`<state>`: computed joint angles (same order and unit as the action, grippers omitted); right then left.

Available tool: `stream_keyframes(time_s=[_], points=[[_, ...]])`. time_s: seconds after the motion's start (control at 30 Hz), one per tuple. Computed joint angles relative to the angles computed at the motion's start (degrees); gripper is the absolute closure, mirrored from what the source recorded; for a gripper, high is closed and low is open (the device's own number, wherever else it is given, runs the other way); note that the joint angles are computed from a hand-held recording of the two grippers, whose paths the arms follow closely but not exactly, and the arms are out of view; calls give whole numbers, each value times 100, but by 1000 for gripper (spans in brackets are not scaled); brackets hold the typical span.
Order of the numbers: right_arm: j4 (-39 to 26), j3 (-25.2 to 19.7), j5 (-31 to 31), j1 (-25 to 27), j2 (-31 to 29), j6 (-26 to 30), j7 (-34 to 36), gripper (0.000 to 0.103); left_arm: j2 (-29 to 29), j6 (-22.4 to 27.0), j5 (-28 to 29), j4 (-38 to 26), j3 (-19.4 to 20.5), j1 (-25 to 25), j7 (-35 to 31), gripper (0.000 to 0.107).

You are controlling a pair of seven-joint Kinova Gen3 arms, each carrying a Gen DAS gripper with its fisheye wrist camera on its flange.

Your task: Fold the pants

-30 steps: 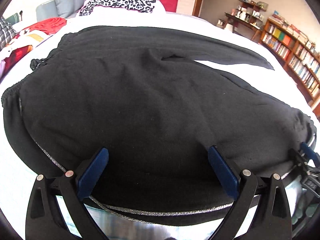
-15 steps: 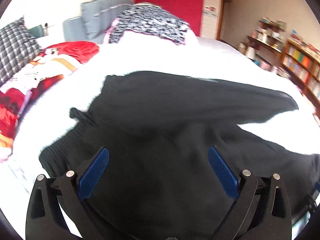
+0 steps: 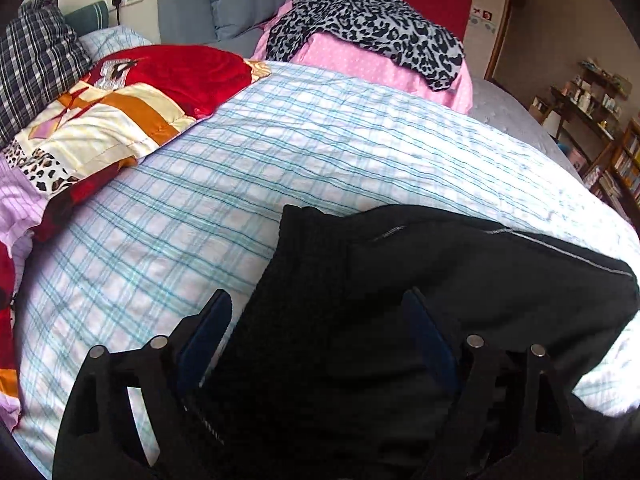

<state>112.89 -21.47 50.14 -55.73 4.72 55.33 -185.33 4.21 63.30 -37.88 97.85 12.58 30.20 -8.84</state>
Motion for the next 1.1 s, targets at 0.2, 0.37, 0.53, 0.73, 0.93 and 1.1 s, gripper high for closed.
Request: stream_keyframes(time_s=[0.2,0.37,0.53,0.73,0.93,1.1], points=[[-159,182,-82,156,168,-141,327,3,222,-553,572,-127,-300,-489,-690,28],[-273,319,-126,216,346,-262,505,3,317,-882,1194,-202,-473,-762,-1116,49],[-349,450,-223,238,414,-377,707,3,323,-845,1017,-219,-487,-593,-923,74],[-391,581,81,346,363,-313,780,3,-28,-837,480,-59,-223,-244,-337,93],[-649,957,-83,1158,264,-475,1464,3,-435,-749,-43,102,239,14,166,97],[-1164,1389,-590,2102,367,-912,2076,3,-746,-728,-442,319,653,112,617,98]])
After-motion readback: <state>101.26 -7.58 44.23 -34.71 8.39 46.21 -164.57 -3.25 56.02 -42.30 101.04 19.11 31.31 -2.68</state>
